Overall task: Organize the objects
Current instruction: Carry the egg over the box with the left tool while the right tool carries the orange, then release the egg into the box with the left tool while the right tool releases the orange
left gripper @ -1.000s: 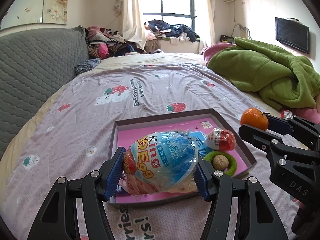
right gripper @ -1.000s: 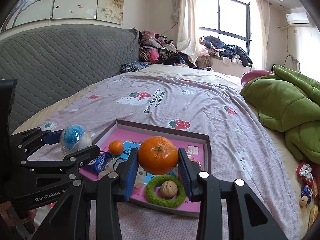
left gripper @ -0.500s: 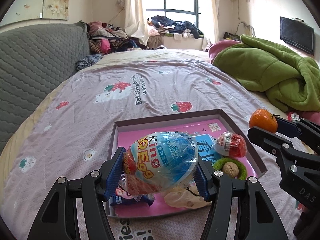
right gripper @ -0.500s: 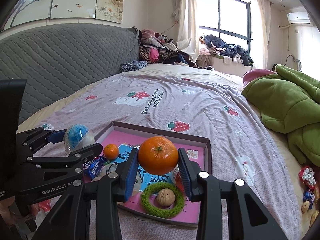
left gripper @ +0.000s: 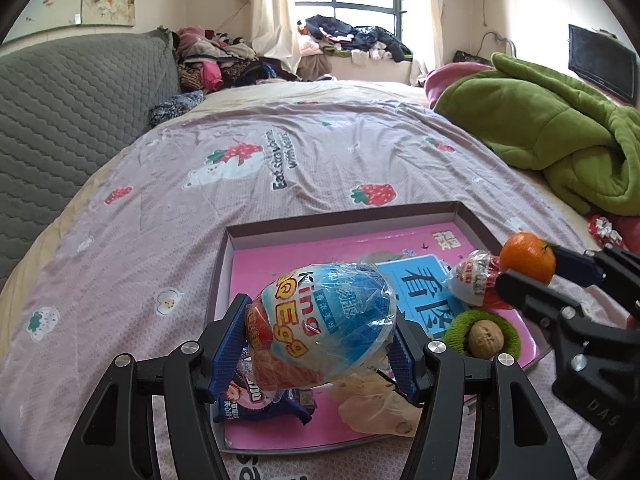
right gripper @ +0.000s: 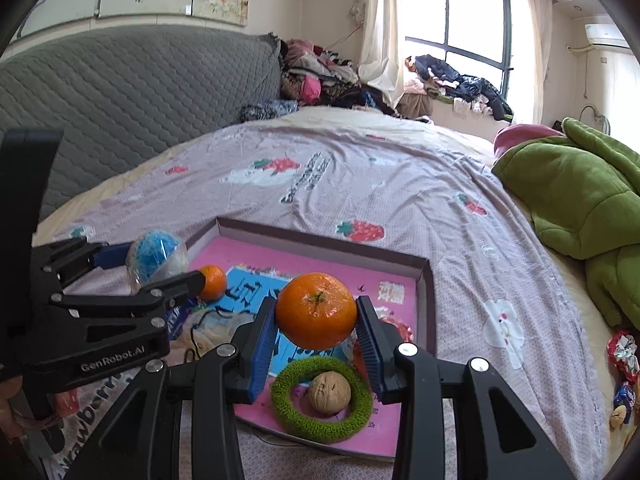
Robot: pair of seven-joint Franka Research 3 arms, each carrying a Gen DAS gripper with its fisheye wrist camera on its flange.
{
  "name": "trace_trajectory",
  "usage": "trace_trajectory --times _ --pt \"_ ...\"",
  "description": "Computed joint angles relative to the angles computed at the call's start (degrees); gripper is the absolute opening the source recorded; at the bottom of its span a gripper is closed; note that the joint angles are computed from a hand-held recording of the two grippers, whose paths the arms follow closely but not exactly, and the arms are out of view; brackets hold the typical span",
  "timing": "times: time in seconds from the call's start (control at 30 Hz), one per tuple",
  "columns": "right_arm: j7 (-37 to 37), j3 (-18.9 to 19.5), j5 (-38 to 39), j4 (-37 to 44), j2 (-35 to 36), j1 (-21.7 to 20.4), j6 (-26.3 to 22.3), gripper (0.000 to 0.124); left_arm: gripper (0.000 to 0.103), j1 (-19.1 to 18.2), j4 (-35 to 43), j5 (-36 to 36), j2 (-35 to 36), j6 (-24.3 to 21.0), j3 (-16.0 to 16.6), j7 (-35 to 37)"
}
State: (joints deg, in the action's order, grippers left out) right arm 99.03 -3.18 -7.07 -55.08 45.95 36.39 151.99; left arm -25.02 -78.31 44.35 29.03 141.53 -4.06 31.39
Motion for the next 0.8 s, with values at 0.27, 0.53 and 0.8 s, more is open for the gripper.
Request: trace_trajectory --times 0.27,0.53,0.8 --pt "-1.7 0.1 0.0 5.7 4.7 0.0 -5.3 0.039 0.065 0.4 1.7 -2.5 2.5 -0.4 -0.3 2.4" --pt "-2.6 -0.1 -0.1 9.2 7.5 0.1 -8.3 0.039 0.065 0.1 3.4 -4.1 4.5 -1.5 0.0 4.5" --pt "-3.1 -0.5 -0.8 11.5 9.4 0.7 -10.0 0.04 0.065 -0.5 4.8 -4.3 5.7 -2.4 0.5 5.5"
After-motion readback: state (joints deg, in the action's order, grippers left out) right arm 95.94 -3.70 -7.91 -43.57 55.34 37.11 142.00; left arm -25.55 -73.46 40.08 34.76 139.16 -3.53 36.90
